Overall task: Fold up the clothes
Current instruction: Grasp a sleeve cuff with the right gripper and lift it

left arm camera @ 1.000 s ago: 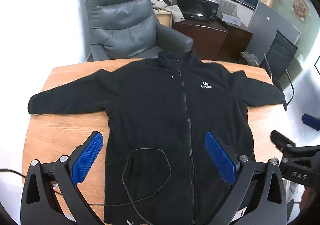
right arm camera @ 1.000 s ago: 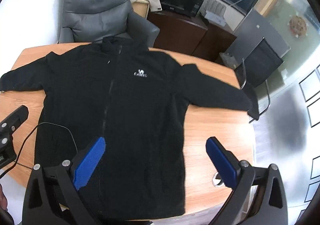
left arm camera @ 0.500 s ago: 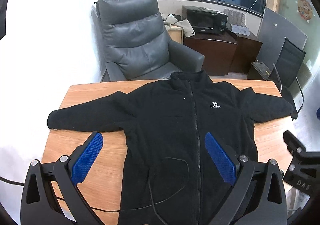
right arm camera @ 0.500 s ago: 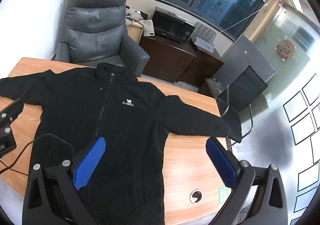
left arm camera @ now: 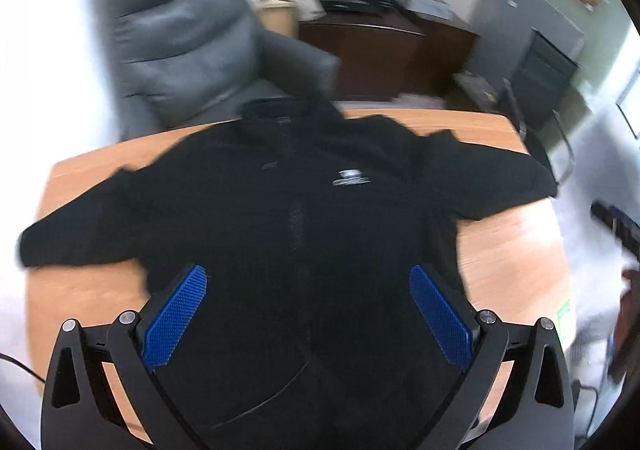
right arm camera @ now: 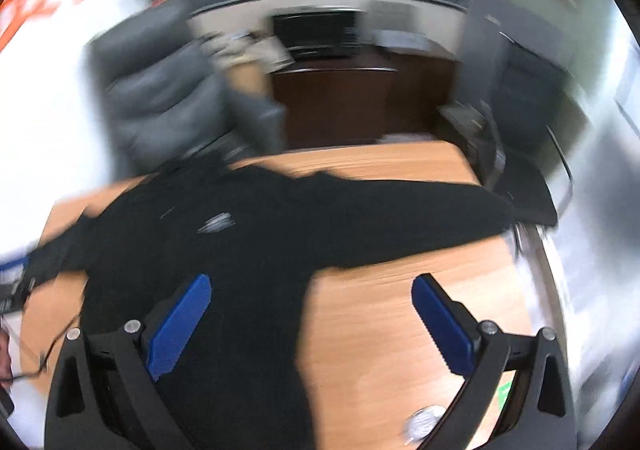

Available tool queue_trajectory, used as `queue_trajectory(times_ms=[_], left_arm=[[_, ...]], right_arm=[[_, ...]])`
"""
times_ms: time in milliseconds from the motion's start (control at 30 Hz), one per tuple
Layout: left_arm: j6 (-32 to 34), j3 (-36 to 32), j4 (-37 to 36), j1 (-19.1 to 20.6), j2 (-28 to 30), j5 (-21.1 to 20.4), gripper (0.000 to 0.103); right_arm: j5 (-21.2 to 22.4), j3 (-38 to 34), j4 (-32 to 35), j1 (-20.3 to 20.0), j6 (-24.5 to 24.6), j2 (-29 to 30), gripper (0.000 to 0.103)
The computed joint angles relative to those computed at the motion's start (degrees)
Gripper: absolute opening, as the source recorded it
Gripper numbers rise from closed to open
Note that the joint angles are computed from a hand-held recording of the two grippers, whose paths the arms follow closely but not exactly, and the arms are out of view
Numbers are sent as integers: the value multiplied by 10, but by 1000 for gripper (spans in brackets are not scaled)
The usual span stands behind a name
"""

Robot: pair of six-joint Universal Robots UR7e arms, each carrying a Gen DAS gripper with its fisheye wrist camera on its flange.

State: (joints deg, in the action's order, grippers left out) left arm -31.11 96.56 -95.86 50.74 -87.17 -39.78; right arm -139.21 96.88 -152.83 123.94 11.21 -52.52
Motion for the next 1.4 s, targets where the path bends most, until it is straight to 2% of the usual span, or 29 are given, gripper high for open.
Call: queue_trajectory(times_ms=[67, 167, 267, 367, 400, 500, 667, 733, 867, 900, 933, 1033, 1133, 1233, 1400], left_arm=[[36, -4, -57, 16, 46, -7, 103], [87, -23, -140, 44, 123, -28, 103], [143, -58, -218, 81, 201, -78, 103], [192, -100, -247, 104, 275, -88, 103], [208, -116, -253, 110, 300, -89, 103], [224, -167, -238, 128, 360, -95, 103], [231, -212, -232, 143, 407, -101, 103], [225, -219, -226, 147, 415, -94, 103], [206, -214, -220, 151, 419, -81, 103], [203, -211, -222, 151, 418, -80, 103], [204, -208, -225, 150, 417, -79, 103], [205, -198, -233, 147, 415, -75, 103], [205, -190, -237, 144, 411, -72, 103], [199, -177, -236, 141, 402, -68, 103], [199, -136, -258, 133, 369, -50, 103]], right_arm=[[0, 28, -64, -52, -41, -39, 103], [12, 45, -165, -134, -158, -77, 103], [99, 40, -181, -217, -225, -110, 103], [175, 9, -149, -290, -268, -110, 103], [197, -6, -132, -313, -272, -106, 103], [270, -55, -56, -379, -241, -88, 98], [383, -86, 14, -446, -227, -78, 95], [425, -104, 55, -462, -224, -69, 95], [448, -138, 111, -475, -216, -44, 92], [452, -138, 107, -477, -220, -43, 79], [457, -138, 102, -480, -224, -41, 55], [460, -142, 96, -483, -229, -36, 32], [486, -149, 117, -491, -225, -37, 16], [519, -139, 103, -495, -231, -48, 9], [511, -109, 67, -449, -283, -79, 7]])
